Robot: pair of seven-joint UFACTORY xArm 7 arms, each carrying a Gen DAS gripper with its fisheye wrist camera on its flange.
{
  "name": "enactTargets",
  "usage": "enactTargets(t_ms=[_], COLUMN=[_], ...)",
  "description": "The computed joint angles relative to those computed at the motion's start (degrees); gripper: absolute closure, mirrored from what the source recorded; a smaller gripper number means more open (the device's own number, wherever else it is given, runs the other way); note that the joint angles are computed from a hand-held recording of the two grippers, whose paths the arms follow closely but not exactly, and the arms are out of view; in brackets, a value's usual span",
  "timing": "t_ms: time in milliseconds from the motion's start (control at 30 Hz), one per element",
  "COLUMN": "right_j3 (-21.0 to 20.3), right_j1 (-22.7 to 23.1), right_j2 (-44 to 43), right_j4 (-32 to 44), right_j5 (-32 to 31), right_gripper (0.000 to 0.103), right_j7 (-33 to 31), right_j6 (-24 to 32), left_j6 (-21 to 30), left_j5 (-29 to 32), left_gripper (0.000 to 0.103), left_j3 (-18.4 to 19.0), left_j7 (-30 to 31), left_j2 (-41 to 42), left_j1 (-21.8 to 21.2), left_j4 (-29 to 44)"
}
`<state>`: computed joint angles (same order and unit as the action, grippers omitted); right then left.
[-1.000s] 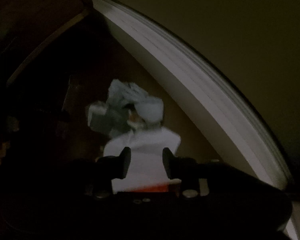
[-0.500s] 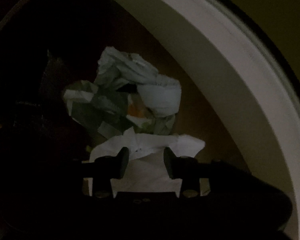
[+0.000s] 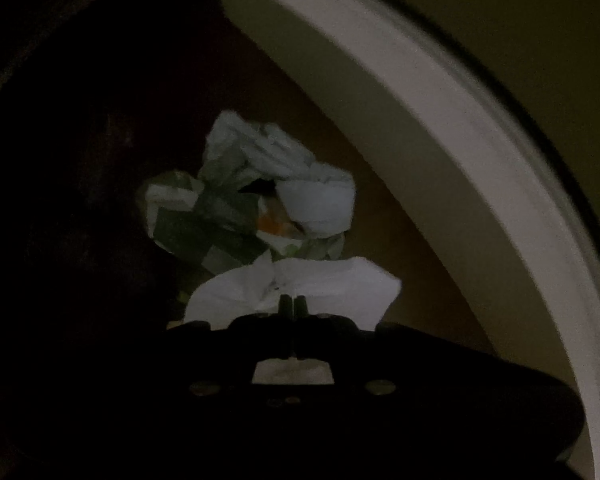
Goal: Collect trash
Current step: 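Close the left tool on the plastic tube while the right tool grips the white paper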
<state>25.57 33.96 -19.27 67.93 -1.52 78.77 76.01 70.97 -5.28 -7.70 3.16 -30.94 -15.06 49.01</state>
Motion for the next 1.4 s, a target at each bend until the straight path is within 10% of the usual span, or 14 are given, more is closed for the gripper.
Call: enactTargets(t_ms=[133,300,600,900,967,1033,1400], right_j3=[0.17,-2.53,-5.38,-4.28,-3.31,-2.86,0.32], right_j1=[-0.66,-1.28,-1.48,-1.55,-1.66,-1.70,-2.73], right_j2=[-3.58,-7.38,-3.59,-1.72,-0.92,-1.00,-7.29], right_j4=[-0.97,-5.79,-8.50,-8.71,-7.36,-6.91,-1.00], right_j5=[-1.02,1.47,6.45,6.23,4.30,3.30,-0.15], right_gripper=[0.100,0.059,0.052,0.061,0.069,0.102,0.103], right_j7=[1.52,-4.52,-25.28,-25.53,-24.66,-23.17,-15.37], right_j6=[0.94,-1.06,-3.97,-6.14,-4.76,-4.10,3.48], left_j6=[1.96,2.94,2.41,2.28,2.13,1.03,4.75], left_j5=[-0.86,-0.84,-1.05,-1.14,-1.22,-1.61,-3.14], left_gripper=[0.103,0.103,0.103,0.103,0.103,0.103,0.103], left_j3=[0.81,1.14,1.66,1.45,1.09,0.35,1.73], left_j7=[0.08,0.42,3.25,3.71,3.18,2.15,1.29], left_j2=[-1.94,-3.06,-2.63,-3.11,-3.18,-3.47,-5.40], left_j1=[0.14,0.73,0.75,1.25,1.18,0.69,0.23], left_j4=[0.10,-0.76,-1.75,-2.27,-2.24,-3.29,-0.22])
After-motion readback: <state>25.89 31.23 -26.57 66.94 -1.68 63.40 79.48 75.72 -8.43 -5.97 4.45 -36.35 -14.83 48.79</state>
